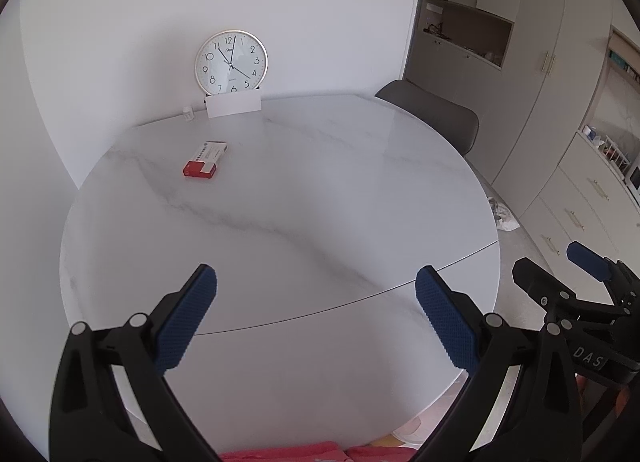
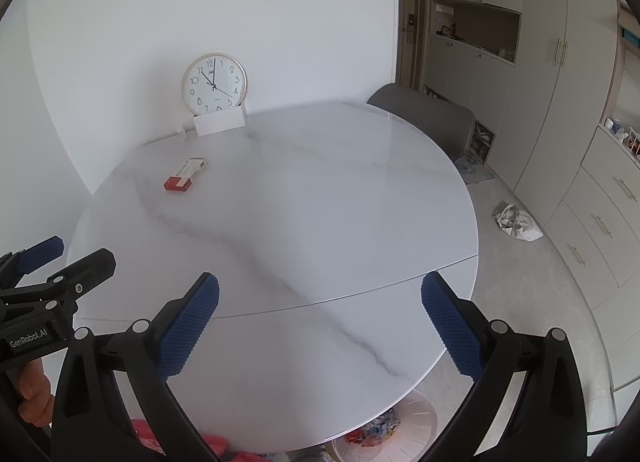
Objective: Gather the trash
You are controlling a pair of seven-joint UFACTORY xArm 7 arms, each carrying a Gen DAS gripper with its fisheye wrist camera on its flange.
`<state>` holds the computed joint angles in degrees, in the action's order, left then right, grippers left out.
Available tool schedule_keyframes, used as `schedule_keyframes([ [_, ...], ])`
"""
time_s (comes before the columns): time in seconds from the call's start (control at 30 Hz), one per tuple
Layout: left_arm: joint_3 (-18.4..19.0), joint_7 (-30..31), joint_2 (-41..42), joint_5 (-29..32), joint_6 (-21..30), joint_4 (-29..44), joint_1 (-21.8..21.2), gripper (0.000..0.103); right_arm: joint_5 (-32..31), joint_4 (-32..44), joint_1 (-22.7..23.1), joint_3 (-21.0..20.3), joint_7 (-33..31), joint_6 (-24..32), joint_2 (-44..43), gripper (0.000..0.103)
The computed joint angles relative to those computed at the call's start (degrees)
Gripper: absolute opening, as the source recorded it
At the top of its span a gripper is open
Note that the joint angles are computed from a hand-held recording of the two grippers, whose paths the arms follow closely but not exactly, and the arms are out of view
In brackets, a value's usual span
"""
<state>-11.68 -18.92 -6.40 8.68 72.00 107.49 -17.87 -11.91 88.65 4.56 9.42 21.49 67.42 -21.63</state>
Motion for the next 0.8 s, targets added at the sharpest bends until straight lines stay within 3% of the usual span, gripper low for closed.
schedule_keyframes([
  [0.8, 0.11, -0.51, 0.33, -0.34, 1.89, -0.13, -0.27, 0.095, 0.57, -2.47, -0.02, 0.31, 0.36, 0.48, -2.05, 0.1],
])
